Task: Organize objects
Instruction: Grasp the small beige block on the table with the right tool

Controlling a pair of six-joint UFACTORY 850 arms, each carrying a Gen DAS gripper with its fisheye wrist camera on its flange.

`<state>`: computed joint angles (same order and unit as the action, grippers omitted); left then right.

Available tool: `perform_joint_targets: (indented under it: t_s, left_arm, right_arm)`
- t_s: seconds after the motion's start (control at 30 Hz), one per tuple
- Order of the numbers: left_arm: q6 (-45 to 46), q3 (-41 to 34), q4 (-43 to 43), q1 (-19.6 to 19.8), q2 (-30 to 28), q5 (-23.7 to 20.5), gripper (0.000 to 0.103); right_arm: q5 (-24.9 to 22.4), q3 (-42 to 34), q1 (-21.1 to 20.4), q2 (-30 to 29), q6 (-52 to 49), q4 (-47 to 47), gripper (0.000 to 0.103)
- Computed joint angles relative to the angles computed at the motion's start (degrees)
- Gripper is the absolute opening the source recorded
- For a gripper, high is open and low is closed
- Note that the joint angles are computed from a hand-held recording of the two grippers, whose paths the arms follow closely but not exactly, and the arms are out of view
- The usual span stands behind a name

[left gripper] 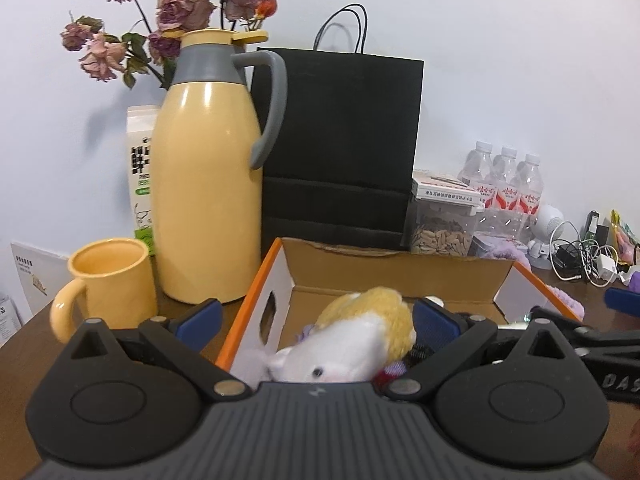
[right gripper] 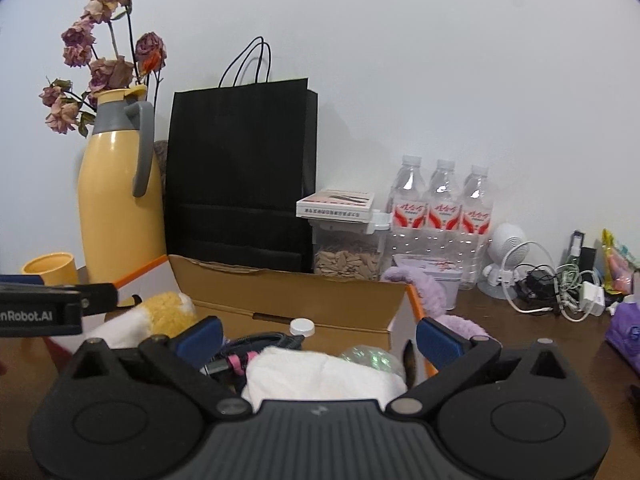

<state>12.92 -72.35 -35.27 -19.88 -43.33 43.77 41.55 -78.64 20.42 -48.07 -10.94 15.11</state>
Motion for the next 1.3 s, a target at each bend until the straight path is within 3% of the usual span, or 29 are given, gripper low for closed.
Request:
perform_joint_targets:
  t_s: [0.27,0.5,0.8,1.03,1.3]
  left_arm:
    - [0.0,6.4,0.8,-1.0,2.4,1.4,0.103]
    - [1.4,10.8,-0.1,-2.0,4.3,1.8,0.103]
    - [0.9,14.3,-1.6,-2.2,5.8,0.5,0.103]
    - [2.8,13.6,-3.7,-2.2,5.3,-1.5,0.103]
    - [3.4,13.5,-4.4,-2.1,5.2,-2.7,0.103]
  right_arm:
    - [3.6,9.6,-0.1,4.0,-2.8,2.5,0.103]
    - [2.4,15.8,-0.1,6.5,-5.0,5.6,0.103]
    - [-5.9,15.9,-0.2,6.5,-7.0,7.9,0.103]
    - [-14.4,12.6,-2.0,5.3,1.8,1.3,0.103]
    - [-15.6,11.1,-2.3,4.4,4.9,-1.2,0.103]
